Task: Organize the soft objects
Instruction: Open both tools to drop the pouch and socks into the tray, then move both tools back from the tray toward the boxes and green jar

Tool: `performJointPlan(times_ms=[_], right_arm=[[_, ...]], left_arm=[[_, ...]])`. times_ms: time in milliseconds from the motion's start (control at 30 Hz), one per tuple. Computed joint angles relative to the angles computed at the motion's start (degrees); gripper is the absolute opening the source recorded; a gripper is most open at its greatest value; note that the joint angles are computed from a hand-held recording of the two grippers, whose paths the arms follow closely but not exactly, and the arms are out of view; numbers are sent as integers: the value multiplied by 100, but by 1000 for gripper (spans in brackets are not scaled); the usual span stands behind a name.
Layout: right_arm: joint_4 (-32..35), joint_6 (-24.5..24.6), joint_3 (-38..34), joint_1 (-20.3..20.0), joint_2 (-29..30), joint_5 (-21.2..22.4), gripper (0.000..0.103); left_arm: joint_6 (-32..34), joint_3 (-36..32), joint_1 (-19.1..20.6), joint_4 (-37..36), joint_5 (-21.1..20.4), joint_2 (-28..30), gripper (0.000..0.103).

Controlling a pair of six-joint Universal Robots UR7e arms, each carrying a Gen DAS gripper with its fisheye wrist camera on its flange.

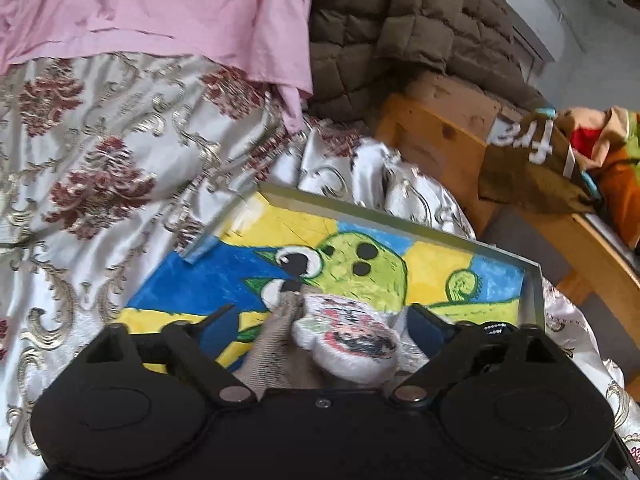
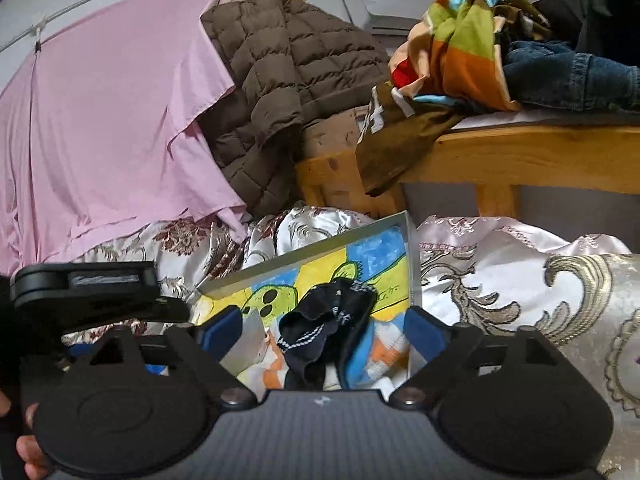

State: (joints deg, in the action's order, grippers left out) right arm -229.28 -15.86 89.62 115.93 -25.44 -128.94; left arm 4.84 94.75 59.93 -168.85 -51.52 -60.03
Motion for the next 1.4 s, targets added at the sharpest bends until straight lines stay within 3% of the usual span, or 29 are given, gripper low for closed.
performJointPlan(times_ms=[133, 367, 733, 1067, 1300, 1400], right_arm=[[-107, 160, 149, 85, -100, -43, 96], [-276, -110, 382, 376, -223, -93, 102], [-374, -515, 512, 1008, -167, -585, 103], [-280, -907, 661, 1498, 4, -794, 103], [-60, -782, 848, 1785, 72, -1070, 103], [202, -514, 969, 1915, 60, -1291, 103]], left_arm=[[31, 282, -68, -198, 141, -279, 97], [-30, 935, -230, -305, 302, -990, 99], [-118, 2290, -599, -211, 641, -2428, 102], [-590, 3061, -923, 197, 975, -3616, 102], [-738, 3530, -1196, 537, 1199, -4361, 102], [-816, 3721, -1292, 745, 1313, -4688, 102]])
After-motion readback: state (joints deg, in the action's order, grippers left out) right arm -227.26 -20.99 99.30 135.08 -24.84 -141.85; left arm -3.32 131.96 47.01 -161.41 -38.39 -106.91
